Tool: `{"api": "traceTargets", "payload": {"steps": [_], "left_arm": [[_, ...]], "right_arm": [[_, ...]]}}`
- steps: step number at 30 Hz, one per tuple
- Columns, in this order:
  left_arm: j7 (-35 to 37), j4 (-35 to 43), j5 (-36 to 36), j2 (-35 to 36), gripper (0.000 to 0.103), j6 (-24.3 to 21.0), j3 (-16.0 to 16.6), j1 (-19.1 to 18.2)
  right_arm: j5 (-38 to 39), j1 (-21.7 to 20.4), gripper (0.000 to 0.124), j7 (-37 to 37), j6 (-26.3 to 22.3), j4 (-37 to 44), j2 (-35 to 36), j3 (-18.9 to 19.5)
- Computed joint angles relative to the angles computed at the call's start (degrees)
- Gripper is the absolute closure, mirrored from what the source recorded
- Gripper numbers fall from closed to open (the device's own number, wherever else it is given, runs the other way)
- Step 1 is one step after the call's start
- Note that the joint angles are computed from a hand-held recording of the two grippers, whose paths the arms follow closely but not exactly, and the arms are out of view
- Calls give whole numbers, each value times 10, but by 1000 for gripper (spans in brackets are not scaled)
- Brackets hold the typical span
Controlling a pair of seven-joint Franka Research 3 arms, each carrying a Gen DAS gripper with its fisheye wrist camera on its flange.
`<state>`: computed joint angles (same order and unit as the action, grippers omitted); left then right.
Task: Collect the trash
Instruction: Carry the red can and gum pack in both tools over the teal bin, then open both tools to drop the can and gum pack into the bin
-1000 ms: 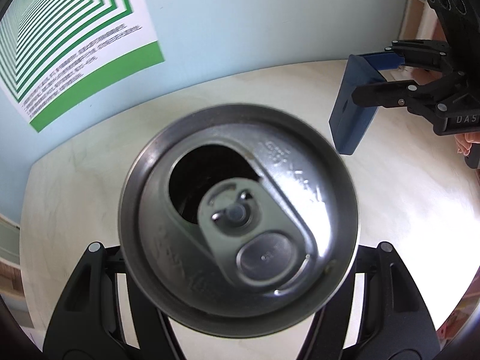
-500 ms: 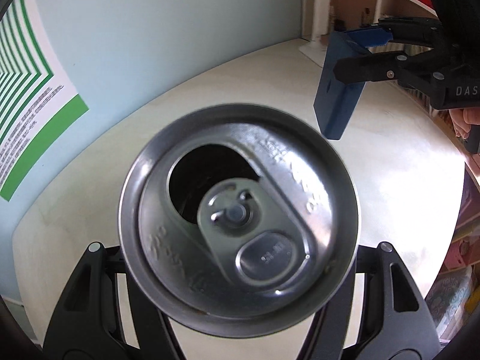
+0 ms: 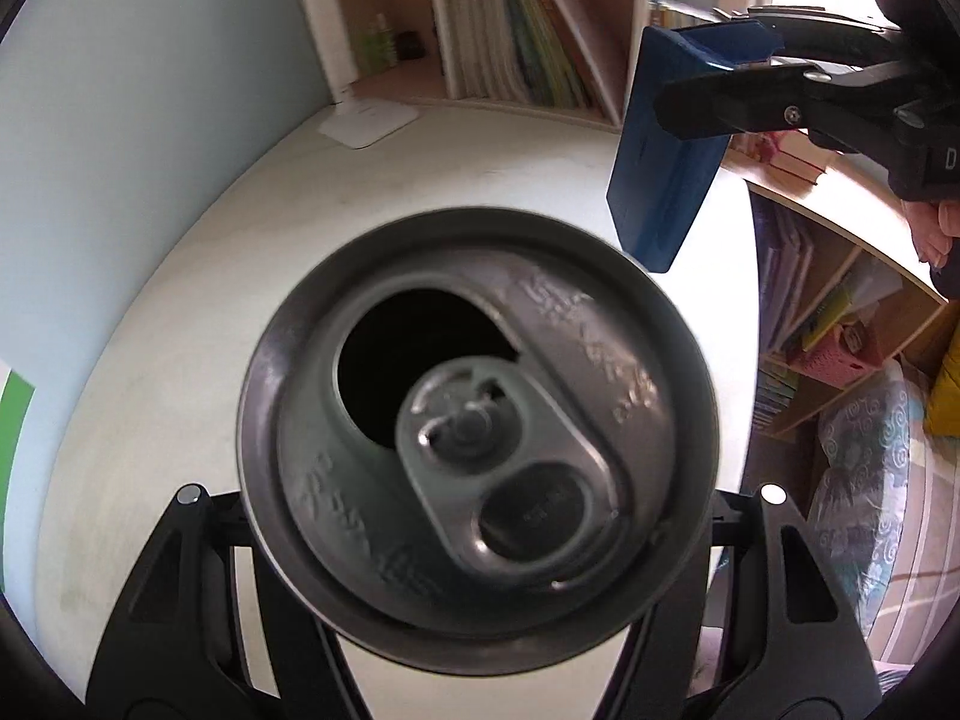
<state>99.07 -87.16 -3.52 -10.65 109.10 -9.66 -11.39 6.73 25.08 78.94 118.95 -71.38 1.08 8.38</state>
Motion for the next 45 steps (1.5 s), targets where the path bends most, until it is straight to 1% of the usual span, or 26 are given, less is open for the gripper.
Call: {"api": "traceTargets", "payload": {"steps": [3,6,11,17,20,21,26,32,33,40,42,43,44,45], "left_arm": [[16,-7,-19,-4,41,1,-13,-19],[27,-14,-31,-7,41,-1,-27,-41],[14,-31,-45,-17,41,-4,-53,-81],[-16,-69,-58,-23,41,-10,-77,-126],[-26,-103,-65,-29,41,-7,-85,-146],[-36,-111,-60,-32,41,-6,-92,-153],[-40,-134,-63,-10,41,7,-99,-178],[-40,-171,-67,20,41,35,-113,-202],[-42,-186,-71,13,41,36,-114,-206],[-42,-228,-71,48,41,58,-122,-221],[-40,-210,-62,76,40,47,-125,-222],[-42,-211,-52,82,38,47,-128,-224],[-42,-214,-47,83,33,46,-128,-223],[-42,-218,-44,83,30,45,-128,-223]], "right_arm": [[0,-18,70,23,24,-120,-101,-10],[2,-42,70,38,28,-210,-187,-13],[19,-80,70,46,9,-331,-317,-21],[44,-114,70,53,-23,-446,-430,-30],[60,-127,70,59,-32,-509,-482,-35],[64,-133,70,63,-34,-533,-500,-36],[90,-151,70,80,-36,-627,-572,-42],[112,-172,70,107,-20,-734,-644,-44],[115,-174,70,112,-19,-749,-652,-45],[139,-186,70,150,1,-855,-710,-47],[146,-186,67,160,6,-873,-714,-50],[151,-186,57,166,6,-881,-715,-53],[153,-187,52,171,8,-887,-717,-54],[152,-190,48,176,9,-891,-718,-54]]}}
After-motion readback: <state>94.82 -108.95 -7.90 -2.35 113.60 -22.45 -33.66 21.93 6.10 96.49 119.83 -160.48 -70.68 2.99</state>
